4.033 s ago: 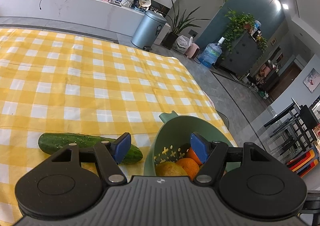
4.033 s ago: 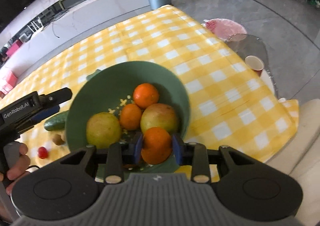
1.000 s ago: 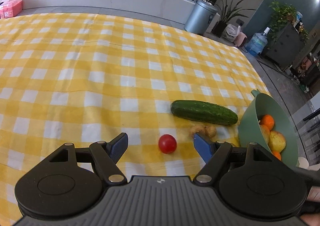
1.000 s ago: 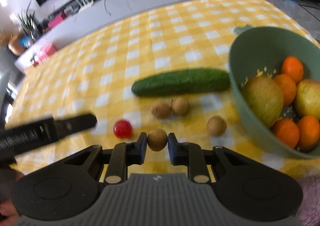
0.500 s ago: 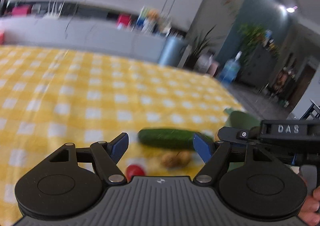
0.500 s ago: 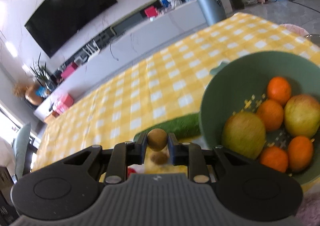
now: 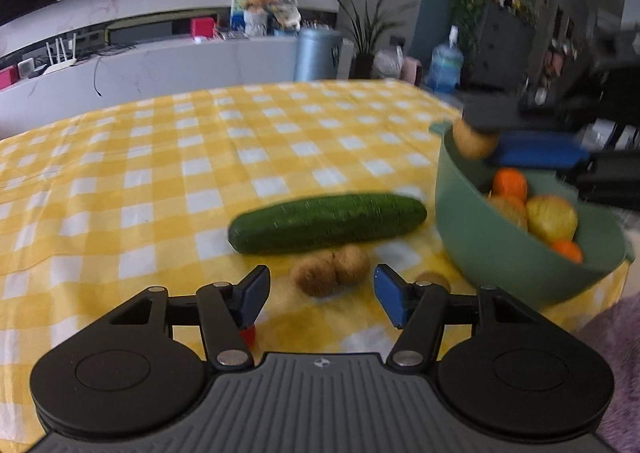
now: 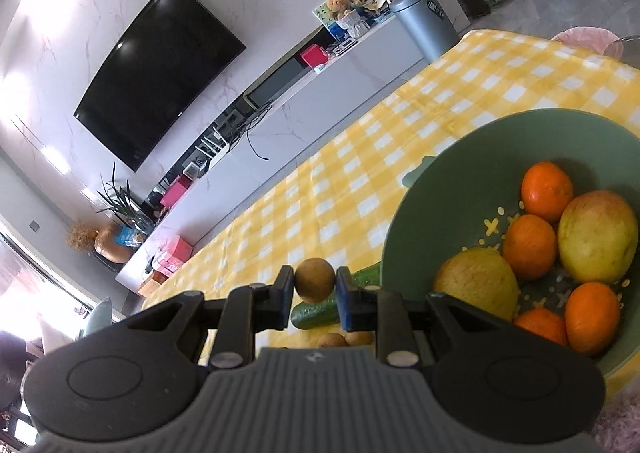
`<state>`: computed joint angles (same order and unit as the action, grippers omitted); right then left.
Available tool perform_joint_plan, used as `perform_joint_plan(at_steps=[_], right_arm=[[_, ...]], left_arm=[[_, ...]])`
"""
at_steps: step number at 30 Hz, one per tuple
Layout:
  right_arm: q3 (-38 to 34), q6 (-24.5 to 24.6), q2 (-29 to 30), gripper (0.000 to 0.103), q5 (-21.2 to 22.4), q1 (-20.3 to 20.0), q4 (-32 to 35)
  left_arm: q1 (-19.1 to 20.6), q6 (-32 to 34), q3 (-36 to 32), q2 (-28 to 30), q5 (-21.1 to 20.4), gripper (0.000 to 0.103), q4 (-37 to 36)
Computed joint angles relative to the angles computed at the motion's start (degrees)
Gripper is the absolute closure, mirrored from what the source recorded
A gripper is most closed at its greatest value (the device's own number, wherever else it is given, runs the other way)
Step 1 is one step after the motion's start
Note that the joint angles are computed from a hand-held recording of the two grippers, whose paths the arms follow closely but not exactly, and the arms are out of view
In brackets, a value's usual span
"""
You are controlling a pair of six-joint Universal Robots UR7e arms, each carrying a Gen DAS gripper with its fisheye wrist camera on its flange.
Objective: Organize fruits
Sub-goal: 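Carry the potato toward the colander while the left tool grasps another potato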
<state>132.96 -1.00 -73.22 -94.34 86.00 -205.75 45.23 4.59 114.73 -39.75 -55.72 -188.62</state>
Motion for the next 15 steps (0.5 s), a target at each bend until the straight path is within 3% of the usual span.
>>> perform_joint_plan(at_steps=[3,10,15], right_arm=[[0.3,0.8,-0.7,0.084,2.1,-1.0,0.6],[1.0,2.6,-1.3,0.084,2.6,-1.7,-0.7],[1.6,3.5,-1.8,0.084,3.0,-2.0,-2.0]], left_arm=[[-0.5,0.8,-0.5,1.3,1.4,0.032,-0.1],[-0.8,3.3,-2.0,3.1,3.9,0.034,0.4],[0.5,1.8,-2.7,2.0,1.8,0.034,2.5]])
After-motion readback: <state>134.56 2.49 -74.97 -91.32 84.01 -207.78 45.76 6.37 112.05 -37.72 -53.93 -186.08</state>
